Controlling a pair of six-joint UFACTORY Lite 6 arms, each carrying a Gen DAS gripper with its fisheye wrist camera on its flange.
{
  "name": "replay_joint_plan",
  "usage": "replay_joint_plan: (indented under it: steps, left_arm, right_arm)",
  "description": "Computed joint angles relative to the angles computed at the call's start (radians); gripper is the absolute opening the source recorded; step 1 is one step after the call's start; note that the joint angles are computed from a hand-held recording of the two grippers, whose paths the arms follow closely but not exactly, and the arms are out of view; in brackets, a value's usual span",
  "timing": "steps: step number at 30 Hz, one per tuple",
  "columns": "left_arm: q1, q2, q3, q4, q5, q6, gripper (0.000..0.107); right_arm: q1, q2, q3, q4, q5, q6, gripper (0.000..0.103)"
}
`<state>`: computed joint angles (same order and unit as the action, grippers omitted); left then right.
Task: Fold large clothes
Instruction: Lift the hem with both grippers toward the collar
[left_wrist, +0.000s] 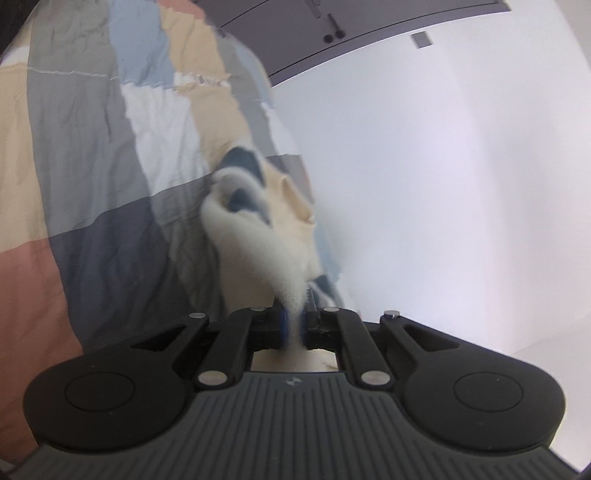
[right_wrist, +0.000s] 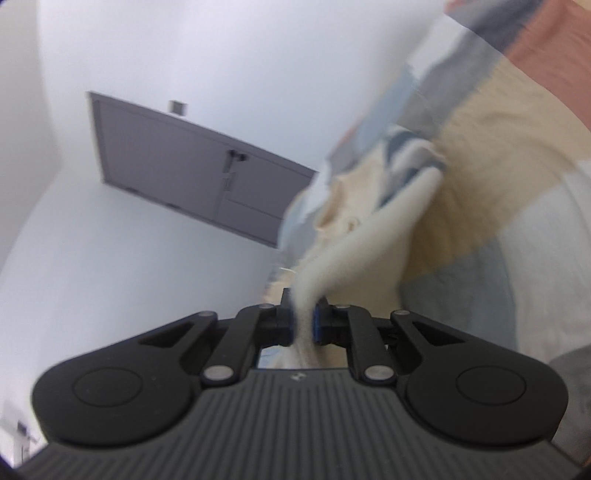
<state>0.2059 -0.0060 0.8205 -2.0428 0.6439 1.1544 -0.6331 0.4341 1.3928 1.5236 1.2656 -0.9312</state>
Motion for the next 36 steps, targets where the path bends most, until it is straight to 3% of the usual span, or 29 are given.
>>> replay_joint_plan:
  steps: [7,12,16,20,25,29,31,34,36]
  left_arm:
    - [0.102,-0.317,-0.114,0.24,0.077,-0.217,0.007]
    - [0.261,-0.58,-0.168,0.429,0.256,-0.431,0.007]
    - [0.3,-0.606,-0.106,0.446,0.277,-0.479,0.007]
    - [0.178,-0.426,0.038,0.38,0.119,-0.398,0.008]
    - [-0.023,-0.016,0.331,0.197,-0.142,-0.175,0.008]
    - [-0.116,0.356,0.658,0.073,-0.316,0.021,0.008]
    - [-0.148,0.546,0.855,0.145,-0.392,-0.017,0.008]
    - [-0.152,0.802,1.128,0.373,-0.417,-0.199,0.008]
    - [-0.14,0.948,1.269,0.375,-0.411,-0.202,0.008]
  right_arm:
    - [-0.125,-0.125,-0.026,-0.021,0.222,0.015,0.013]
    - [-0.251,-0.216,0.007,-0.042,0.401,0.083,0.013]
    - [-0.296,-0.221,0.098,-0.019,0.447,0.143,0.013]
    - [-0.202,-0.148,0.212,-0.041,0.277,0.188,0.014]
    - [-0.01,0.06,0.378,-0.074,-0.061,0.28,0.014]
    - [0.107,0.228,0.513,-0.088,-0.264,0.324,0.014]
    - [0.16,0.288,0.538,-0.059,-0.362,0.307,0.014]
    - [0.236,0.399,0.636,-0.095,-0.509,0.361,0.014]
    - [0.261,0.503,0.739,-0.12,-0.55,0.422,0.014]
